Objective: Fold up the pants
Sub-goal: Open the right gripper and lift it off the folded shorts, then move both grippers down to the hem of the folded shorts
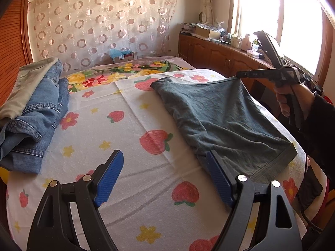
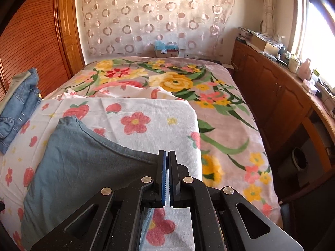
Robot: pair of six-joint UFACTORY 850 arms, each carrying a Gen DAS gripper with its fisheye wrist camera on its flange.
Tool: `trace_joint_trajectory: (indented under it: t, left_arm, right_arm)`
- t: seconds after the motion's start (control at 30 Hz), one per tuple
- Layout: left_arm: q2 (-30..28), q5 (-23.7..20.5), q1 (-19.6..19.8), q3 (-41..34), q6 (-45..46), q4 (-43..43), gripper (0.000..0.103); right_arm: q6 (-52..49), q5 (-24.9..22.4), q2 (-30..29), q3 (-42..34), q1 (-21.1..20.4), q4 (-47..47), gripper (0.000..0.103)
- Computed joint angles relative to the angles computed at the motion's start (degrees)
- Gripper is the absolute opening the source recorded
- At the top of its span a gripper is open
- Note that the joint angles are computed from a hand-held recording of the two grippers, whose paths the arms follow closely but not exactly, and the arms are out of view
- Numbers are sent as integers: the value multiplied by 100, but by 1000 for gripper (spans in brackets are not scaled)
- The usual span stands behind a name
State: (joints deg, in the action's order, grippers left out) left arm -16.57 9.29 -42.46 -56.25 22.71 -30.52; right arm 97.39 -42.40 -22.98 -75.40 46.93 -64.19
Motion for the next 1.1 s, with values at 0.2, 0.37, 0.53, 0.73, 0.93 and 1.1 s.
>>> trace_joint_trajectory:
  t: [0.2, 0.37, 0.53, 0.73, 0.93, 1.1]
  left_arm:
    - [-11, -34, -32, -10, 43, -5, 82]
    - [-19, -69, -63, -10, -80, 132, 82]
    - [-36, -91, -122, -39, -19, 98, 82]
    - [-49, -122, -207, -81, 225, -98, 82]
    - [-67, -150, -275, -109, 432, -266, 82]
    - [-58, -168, -322, -89, 293, -101, 82]
  right_arm:
    - [432, 6, 165, 156, 155, -197, 9]
    - [884, 74, 474, 562, 440, -629, 17]
    - [1382, -46, 728, 968, 886, -991, 35]
    - [1957, -194, 1020, 1461, 1407, -1223, 42]
    - [2147, -358, 1187, 1684, 1721, -1044, 42]
    - [2254, -534, 1247, 1757, 1945, -830, 42]
